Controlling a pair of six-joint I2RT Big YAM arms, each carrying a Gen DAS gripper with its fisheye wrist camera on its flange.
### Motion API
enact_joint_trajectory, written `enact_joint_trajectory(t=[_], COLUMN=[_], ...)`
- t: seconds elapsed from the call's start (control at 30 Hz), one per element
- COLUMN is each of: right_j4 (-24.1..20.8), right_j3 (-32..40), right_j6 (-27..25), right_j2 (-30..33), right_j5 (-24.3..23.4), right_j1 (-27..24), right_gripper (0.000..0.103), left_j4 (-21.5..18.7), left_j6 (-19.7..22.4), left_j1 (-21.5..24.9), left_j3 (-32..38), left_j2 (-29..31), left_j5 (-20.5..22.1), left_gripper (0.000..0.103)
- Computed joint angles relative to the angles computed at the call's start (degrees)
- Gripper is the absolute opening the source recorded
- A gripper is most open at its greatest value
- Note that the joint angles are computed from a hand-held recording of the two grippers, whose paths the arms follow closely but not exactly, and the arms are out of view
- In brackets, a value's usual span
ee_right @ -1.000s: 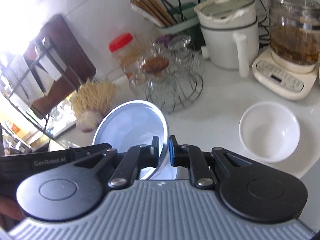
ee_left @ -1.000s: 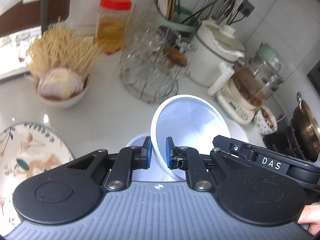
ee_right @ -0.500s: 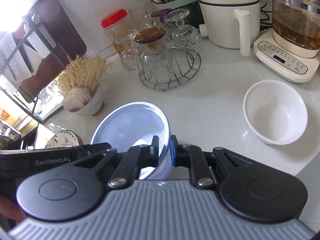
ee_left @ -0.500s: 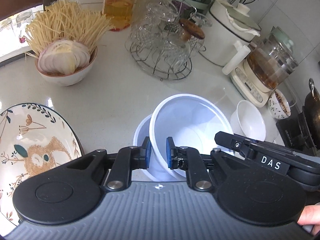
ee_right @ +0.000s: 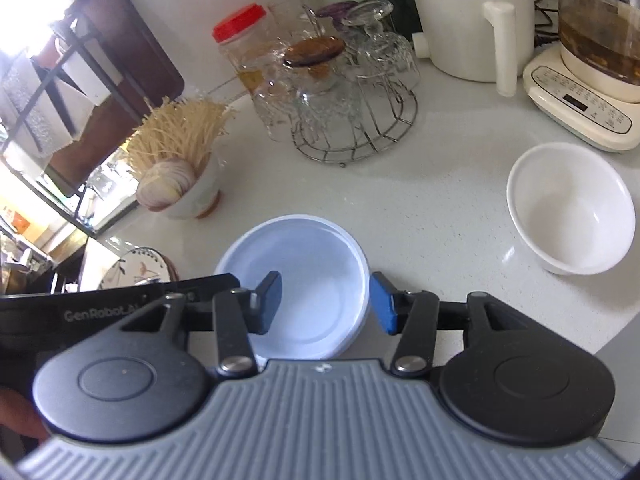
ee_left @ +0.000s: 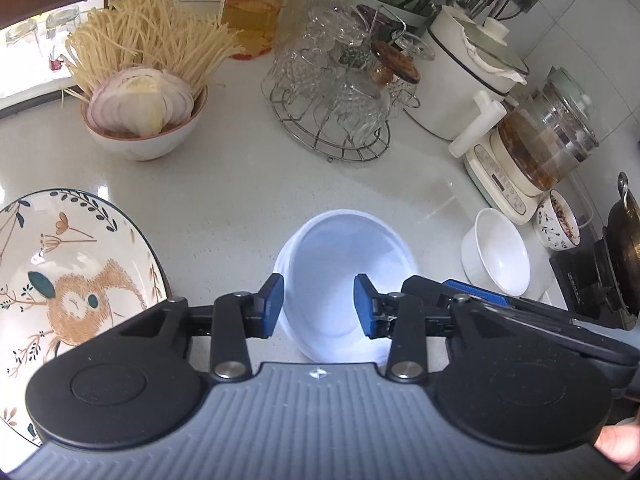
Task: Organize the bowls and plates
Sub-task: 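Open both grippers to release the nested bowl, then move both tools to the white ceramic bowl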
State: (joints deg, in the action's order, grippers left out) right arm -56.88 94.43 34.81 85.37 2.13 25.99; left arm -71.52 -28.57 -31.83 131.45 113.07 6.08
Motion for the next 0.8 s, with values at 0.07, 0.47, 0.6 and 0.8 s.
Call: enact_joint_trajectory(t=[0.07, 0.47, 0.6, 0.8], right_j4=[0.21, 3.51, 3.47, 3.75], right_j3=[0.06, 0.08, 0.34, 0.44], right_j6=[0.07, -0.49, -0.23, -1.59], right_j2=[-0.26, -4.11, -5.31, -6.72], right_j5=[0.75, 7.67, 10.18, 14.51], right_j1=[0.22, 1.36, 1.84, 3.28], right_gripper=[0.052, 0.052, 0.052, 0.052], left_j4=[-0.16, -2.13, -1.17, -1.57], left_j6=[0.53, 5.02, 6.29, 7.57], left_j1=[-0.04, -0.86, -1.52, -1.70], left_j3=[0.48, 7.45, 6.86, 4.86], left_j2=[0.02, 0.71, -0.61, -3.19], left_j5=[-0.22, -0.80, -2.23, -3.05], left_gripper=[0.044, 0.044, 0.044, 0.044])
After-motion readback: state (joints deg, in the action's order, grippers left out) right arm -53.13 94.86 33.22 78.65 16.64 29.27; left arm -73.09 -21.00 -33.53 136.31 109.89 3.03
